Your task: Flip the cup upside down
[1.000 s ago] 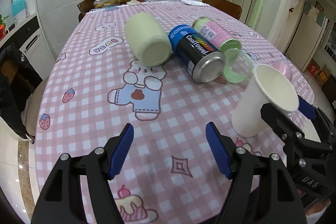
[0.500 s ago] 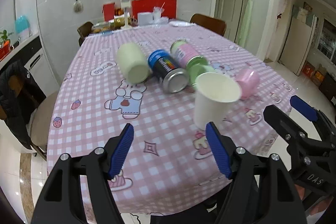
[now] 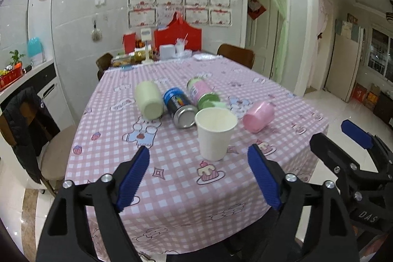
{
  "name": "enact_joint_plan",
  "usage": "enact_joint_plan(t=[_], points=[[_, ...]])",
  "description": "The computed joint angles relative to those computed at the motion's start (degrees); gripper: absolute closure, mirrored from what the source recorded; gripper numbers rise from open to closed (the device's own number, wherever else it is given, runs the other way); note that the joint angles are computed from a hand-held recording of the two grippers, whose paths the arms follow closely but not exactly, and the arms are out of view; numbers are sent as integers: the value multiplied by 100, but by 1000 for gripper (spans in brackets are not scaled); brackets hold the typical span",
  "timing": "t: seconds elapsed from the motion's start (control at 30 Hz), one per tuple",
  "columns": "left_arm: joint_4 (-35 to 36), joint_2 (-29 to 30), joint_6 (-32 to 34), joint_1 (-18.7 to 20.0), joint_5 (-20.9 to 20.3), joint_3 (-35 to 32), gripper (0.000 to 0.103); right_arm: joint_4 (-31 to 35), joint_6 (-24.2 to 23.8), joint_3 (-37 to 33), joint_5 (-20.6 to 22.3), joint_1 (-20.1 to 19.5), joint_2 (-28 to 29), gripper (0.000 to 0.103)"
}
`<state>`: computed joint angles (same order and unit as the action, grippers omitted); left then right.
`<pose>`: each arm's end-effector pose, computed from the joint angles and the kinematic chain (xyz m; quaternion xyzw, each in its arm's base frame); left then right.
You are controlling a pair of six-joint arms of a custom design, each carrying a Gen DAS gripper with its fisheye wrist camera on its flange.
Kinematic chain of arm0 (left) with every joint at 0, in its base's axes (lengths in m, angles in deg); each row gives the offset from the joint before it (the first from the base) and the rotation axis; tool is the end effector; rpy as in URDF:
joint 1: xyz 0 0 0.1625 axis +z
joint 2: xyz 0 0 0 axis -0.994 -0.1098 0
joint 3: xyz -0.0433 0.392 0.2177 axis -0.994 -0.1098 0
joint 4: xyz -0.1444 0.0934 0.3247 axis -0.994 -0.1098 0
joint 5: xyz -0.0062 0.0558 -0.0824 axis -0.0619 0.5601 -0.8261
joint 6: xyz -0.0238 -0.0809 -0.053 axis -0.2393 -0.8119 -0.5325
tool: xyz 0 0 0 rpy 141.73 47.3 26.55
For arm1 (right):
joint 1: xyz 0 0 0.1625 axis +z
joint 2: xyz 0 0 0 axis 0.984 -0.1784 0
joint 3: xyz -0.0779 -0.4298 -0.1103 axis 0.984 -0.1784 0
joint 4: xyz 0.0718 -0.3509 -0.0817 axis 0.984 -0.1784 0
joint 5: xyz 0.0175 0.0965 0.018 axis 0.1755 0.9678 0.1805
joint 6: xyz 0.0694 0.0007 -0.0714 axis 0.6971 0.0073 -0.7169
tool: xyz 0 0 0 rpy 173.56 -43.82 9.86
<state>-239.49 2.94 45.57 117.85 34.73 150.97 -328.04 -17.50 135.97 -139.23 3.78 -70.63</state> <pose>-0.3484 -0.4946 0.0189 0.2853 0.8213 -0.4129 0.2712 0.0786 -0.4503 0.2665 0.2151 -0.7782 0.5369 0.2447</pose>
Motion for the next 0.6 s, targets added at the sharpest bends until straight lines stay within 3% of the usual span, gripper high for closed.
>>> enact_joint_plan(t=[0.3, 0.6], points=[[-782, 37, 351, -413, 342, 207, 20, -355, 79, 261, 324, -35, -186, 8], [-1195, 28, 511, -593, 512, 315, 20, -439, 118, 328, 446, -1, -259, 8]])
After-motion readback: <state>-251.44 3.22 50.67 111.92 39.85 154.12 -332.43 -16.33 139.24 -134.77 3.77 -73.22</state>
